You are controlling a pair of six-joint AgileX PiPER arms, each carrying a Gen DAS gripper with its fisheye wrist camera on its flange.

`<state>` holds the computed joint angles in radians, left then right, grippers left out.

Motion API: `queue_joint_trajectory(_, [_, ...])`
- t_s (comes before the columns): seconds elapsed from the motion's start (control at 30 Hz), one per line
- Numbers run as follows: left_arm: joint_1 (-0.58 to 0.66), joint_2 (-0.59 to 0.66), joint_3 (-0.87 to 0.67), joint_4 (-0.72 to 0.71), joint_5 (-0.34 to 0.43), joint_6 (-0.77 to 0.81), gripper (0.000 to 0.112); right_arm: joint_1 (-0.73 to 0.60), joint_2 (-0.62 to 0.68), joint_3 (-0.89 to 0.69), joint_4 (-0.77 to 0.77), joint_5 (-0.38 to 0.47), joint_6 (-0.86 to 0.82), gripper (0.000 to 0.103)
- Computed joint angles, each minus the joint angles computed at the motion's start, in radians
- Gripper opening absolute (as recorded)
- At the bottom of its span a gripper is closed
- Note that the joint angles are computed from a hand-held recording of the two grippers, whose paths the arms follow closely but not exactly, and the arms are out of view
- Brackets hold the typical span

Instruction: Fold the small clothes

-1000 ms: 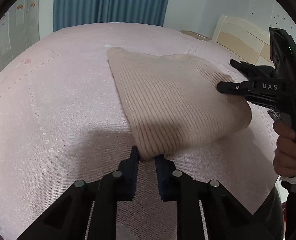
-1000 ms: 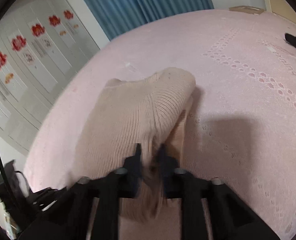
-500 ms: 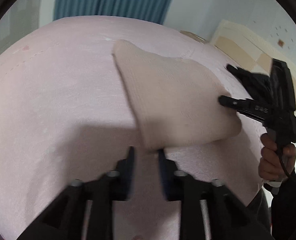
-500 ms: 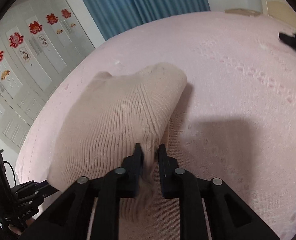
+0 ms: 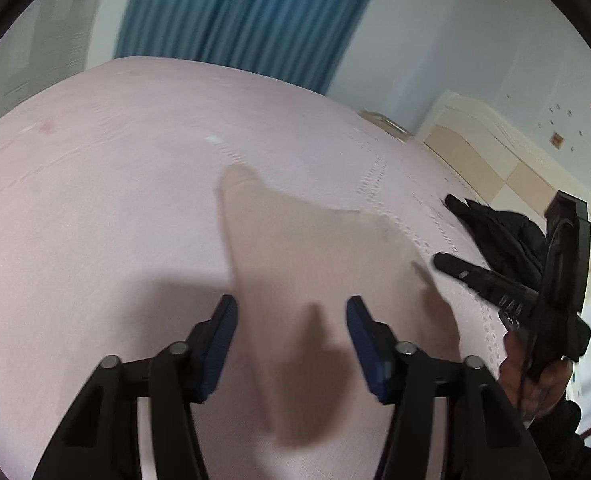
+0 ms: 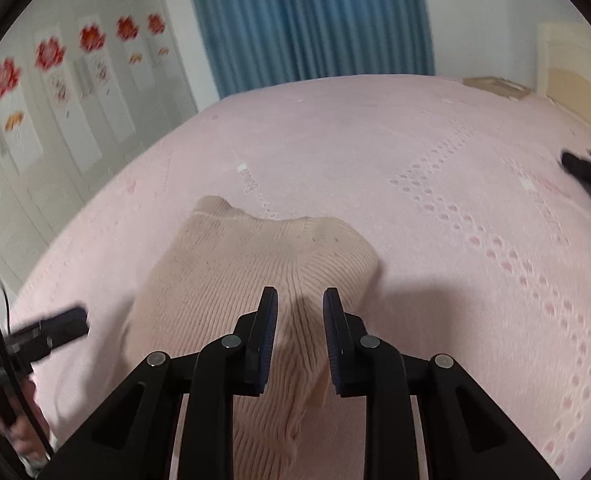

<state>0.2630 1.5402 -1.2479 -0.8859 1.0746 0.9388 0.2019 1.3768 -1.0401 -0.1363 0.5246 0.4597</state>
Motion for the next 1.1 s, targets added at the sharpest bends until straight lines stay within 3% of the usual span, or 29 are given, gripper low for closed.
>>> queue_joint_trajectory(0.07, [-0.088,0.048,-0.051,0.041,-0.050,-0.029,0.033,-0.009,0.052,-0.035,0.037,0.009,-0.068,0.023])
queue_joint_trajectory(0.17, [-0.178,0.092,-0.073,0.146,-0.154,-0.082,0.026,-0.051,0.127,-0.054,0.164,-0.002,-0.200,0.023])
queue_joint_trajectory(0.23, [-0.216,0.093,-0.025,0.178,-0.252,-0.051,0.026,-0.066,0.162,-0.046,0.191,-0.028,-0.249,0.023])
queue_joint_trajectory(0.3, [-0.208,0.060,0.055,0.111,-0.306,0.054,0.027,-0.072,0.192,-0.044,0.192,-0.039,-0.259,0.022])
queue_joint_trajectory(0.53, [-0.200,0.032,0.121,0.041,-0.354,0.149,0.027,-0.133,0.233,-0.032,0.346,-0.050,-0.397,0.028])
queue_joint_trajectory(0.73, [-0.238,0.030,0.124,0.064,-0.405,0.123,0.027,-0.055,0.235,-0.039,0.068,-0.048,-0.115,0.030])
queue_joint_trajectory(1.1, [-0.242,0.015,0.147,0.055,-0.418,0.126,0.027,-0.027,0.246,-0.055,-0.042,-0.023,0.025,0.030])
